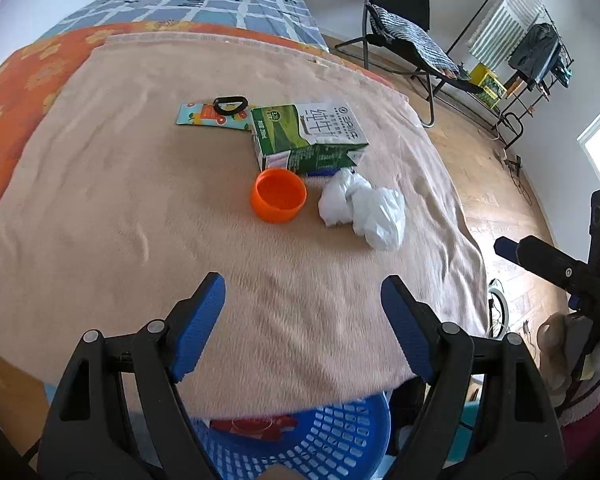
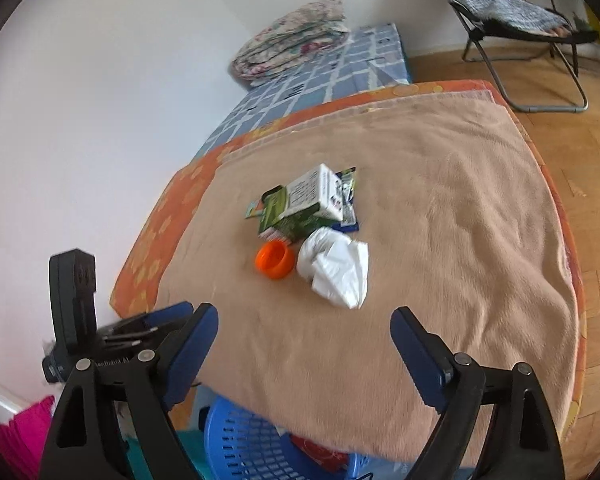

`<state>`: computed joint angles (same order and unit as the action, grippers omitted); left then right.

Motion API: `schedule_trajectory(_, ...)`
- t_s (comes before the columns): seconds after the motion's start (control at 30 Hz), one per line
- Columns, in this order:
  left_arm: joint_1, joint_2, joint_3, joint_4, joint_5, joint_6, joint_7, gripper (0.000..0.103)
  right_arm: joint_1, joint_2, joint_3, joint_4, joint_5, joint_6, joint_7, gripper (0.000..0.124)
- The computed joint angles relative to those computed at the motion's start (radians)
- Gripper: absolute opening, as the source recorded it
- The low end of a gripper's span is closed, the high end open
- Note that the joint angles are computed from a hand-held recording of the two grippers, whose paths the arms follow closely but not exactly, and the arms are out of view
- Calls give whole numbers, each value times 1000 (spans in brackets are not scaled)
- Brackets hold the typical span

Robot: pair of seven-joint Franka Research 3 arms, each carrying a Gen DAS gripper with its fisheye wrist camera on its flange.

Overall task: Collect trash
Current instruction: 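Move both tools back toward the remaining trash on the bed, then grasp the orange cap with the left tool while the right tool grasps the white bag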

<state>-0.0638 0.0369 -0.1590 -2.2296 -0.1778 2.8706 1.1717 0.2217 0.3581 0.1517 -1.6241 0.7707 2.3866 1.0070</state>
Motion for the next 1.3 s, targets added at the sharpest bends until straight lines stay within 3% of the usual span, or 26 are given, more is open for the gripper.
schedule_trajectory(0.17, 16, 76, -3, 73, 18, -17, -6, 82, 29, 99, -13, 119, -94, -9, 79, 90)
schedule_trajectory(0.37, 41, 147, -13, 140, 47, -21, -29, 82, 7, 212, 2, 261, -94, -70, 206, 90)
schedule_trajectory(0.57, 40, 217, -1, 214, 147, -46, -93, 82, 9, 278, 6, 343, -133, -82, 274, 90)
schedule_trajectory(0.7, 77, 265, -35, 263, 100, -75, -78, 82, 18, 325, 4, 401, -172, -100, 321, 90)
schedule_trajectory(1.0, 80, 325, -24, 325, 136, -109, -116, 82, 25, 398, 11, 497, -211, -113, 391, 89)
schedule_trajectory(1.3, 91, 339, -26, 334, 170, -94, -115, 61, 43, 454, 7, 572, -258, -159, 432, 85)
